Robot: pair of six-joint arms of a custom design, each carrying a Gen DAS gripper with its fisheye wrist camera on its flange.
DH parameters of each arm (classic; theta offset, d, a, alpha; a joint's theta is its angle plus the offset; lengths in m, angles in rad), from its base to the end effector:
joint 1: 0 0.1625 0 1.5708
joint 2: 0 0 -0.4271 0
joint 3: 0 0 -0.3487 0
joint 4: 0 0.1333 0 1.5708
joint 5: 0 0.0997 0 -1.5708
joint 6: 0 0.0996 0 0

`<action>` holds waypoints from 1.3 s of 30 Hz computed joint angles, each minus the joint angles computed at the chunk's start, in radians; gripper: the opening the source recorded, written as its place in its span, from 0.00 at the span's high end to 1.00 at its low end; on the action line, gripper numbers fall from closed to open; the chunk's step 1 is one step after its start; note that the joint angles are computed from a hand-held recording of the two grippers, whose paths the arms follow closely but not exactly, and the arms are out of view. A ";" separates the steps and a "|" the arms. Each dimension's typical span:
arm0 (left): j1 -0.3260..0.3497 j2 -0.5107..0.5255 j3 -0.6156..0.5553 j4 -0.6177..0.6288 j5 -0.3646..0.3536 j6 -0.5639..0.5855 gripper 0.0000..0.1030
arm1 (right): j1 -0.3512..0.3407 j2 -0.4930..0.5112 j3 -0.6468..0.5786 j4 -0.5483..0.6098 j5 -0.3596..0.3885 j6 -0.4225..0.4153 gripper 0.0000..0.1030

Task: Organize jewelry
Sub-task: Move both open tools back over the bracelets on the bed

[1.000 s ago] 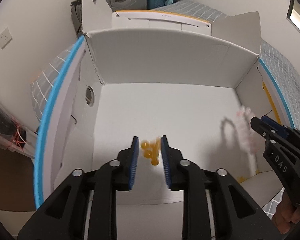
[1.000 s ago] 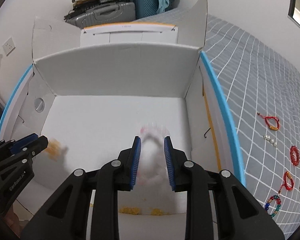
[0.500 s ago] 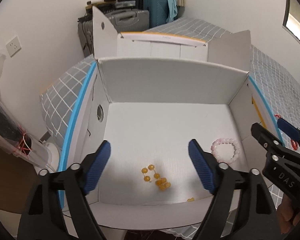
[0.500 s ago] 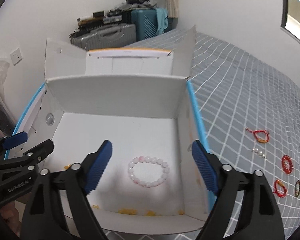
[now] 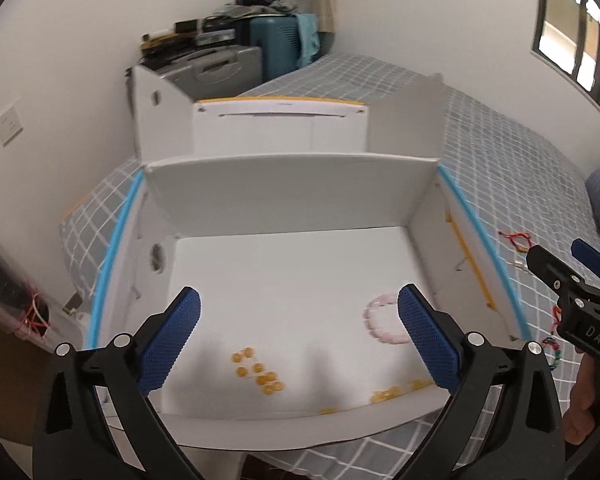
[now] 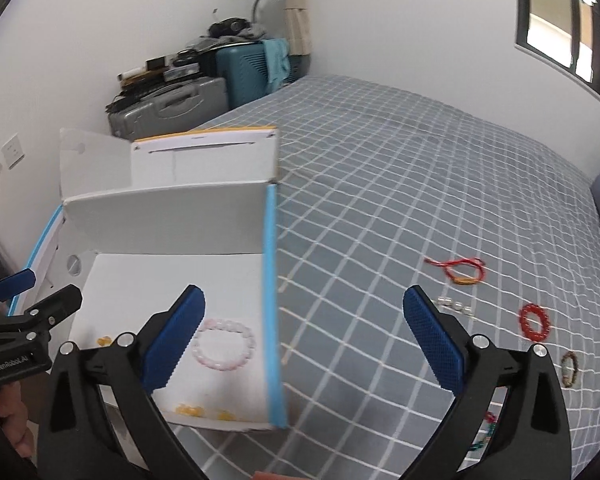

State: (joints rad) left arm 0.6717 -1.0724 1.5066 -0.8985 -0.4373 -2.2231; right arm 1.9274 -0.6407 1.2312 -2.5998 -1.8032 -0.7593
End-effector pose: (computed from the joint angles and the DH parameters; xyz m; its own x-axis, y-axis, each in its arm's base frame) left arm -0.2738 -0.5032 0.2829 -0.5034 -0.7287 -0.4643 0.0816 0.4949 -0.8651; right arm 0.3699 -0.6769 0.1782 -0.4686 -0.7640 0.4435 -0.8805 0.4446 -0.1644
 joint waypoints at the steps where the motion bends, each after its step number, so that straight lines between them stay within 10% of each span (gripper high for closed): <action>1: 0.002 0.009 -0.009 -0.019 0.007 0.027 0.06 | -0.005 -0.002 -0.007 0.003 0.000 -0.001 0.07; 11: 0.023 0.141 -0.098 -0.317 0.085 0.388 0.06 | -0.079 -0.009 -0.137 0.036 -0.037 0.005 0.07; 25: 0.048 0.400 -0.221 -1.131 0.076 1.227 0.06 | -0.202 0.025 -0.388 0.098 -0.105 0.064 0.07; 39: 0.095 0.612 -0.417 -1.359 -0.050 1.524 0.06 | -0.280 0.172 -0.714 0.250 -0.213 0.001 0.12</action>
